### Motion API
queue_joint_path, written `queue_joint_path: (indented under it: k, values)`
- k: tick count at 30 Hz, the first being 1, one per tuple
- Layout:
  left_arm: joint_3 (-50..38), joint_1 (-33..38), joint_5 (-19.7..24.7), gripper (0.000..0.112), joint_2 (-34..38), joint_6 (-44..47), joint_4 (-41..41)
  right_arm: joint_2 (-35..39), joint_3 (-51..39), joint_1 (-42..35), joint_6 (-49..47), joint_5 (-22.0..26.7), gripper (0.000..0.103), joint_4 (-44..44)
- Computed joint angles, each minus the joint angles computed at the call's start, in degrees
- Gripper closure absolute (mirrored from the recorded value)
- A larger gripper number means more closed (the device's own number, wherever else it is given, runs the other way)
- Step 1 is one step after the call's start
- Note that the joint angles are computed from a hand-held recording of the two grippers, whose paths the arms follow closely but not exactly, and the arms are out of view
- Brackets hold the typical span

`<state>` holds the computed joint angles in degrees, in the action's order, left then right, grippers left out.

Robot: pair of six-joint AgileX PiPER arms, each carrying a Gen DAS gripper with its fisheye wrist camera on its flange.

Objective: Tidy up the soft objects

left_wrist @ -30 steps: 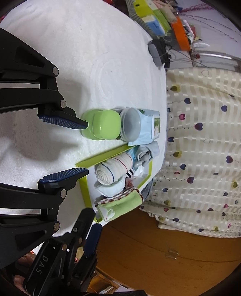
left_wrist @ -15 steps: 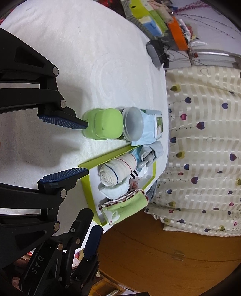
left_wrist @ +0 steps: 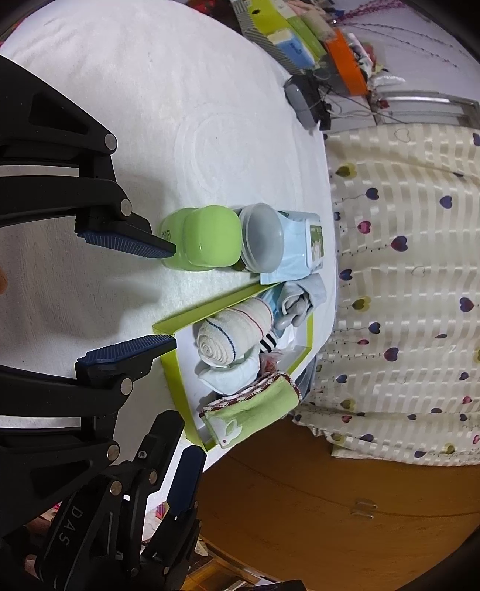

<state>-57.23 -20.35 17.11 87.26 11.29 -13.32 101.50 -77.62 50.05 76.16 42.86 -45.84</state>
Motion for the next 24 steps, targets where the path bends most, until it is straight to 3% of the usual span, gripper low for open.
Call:
queue_joint_path:
  k: [24]
  values:
    - [0.0, -0.4, -0.1, 0.07, 0.1, -0.3, 0.4, 0.8, 0.1, 0.1, 0.7, -0.5, 0.058, -0.3]
